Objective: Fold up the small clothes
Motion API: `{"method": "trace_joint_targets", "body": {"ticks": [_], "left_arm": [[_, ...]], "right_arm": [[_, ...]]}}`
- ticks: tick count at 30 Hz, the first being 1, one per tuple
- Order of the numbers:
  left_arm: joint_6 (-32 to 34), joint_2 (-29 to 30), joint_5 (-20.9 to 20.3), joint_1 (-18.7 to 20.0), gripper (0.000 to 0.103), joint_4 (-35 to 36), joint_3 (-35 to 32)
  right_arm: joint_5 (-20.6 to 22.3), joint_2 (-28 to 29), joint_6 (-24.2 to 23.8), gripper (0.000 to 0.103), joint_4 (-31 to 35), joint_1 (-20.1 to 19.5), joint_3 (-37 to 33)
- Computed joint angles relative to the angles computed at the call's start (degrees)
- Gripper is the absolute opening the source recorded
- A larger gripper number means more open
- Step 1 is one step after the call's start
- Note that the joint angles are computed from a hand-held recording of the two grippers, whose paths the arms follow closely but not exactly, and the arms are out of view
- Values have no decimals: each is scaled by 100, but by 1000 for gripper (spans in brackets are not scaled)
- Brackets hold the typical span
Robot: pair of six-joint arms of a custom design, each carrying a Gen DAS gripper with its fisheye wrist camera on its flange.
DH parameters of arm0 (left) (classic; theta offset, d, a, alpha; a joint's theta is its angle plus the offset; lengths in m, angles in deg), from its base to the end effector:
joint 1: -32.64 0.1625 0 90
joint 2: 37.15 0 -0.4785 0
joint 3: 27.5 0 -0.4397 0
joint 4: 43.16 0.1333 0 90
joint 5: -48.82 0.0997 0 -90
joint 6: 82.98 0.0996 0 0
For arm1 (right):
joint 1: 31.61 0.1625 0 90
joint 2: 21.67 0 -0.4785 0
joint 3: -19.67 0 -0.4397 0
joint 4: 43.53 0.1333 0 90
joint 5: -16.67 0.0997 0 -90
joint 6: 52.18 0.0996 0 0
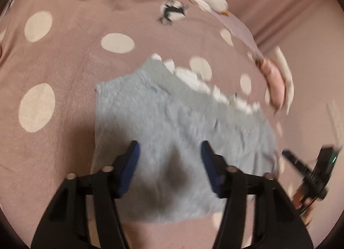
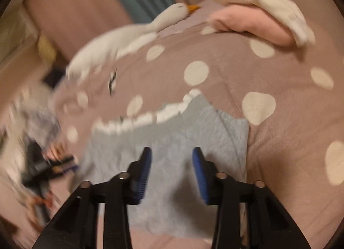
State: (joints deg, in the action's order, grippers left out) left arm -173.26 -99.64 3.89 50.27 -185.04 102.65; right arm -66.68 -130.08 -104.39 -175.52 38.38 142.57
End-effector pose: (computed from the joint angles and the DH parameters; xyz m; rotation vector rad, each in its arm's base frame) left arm -0.3814 -0.3351 0.0854 -0.2552 2.5733 -1.0050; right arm -0.0038 -0.4336 0.4648 0.8369 -2.7519 0.6670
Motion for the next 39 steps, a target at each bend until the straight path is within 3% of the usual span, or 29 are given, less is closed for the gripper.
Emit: {"method": "trace_joint_targets", "body": {"ticks": [3,7,10,13,19,23,26,31,33,39], "left_arm": [[180,112,-319,73,30,68,39],[66,220,-458,6,26,58,199],[-57,193,-475,-100,27,-9,308],[-245,163,-505,-251,26,143,354],[-717,137,-676,-465,29,653,255],[-936,240,-801,-594,41,1131,34],[-1115,317,-936,-718,55,1596,-138],[-1417,400,-1067,-986,60,2056,-322],[-1548,422,-1063,-1088,69,2236,-406],[-1818,537,-1040,-1407,76,2717,-714]], "right_arm": [[-296,-42,-446,31,-82,13,210],[-1098,49,-711,28,-763,118,554],[-1393,19,-893,27,-892,-36,693],[-1206,-106,-919,27,-699,-215,670],[-1261,-306,-973,27,-548,-306,716],[-1259,-540,-1055,27,-393,-393,812],[-975,-789,-1166,27,-10,-540,809],[-414,-1327,-1449,27,752,-910,779],[-245,-1523,-1562,27,984,-1047,772],[277,-1966,-1862,36,1664,-1526,676]]}}
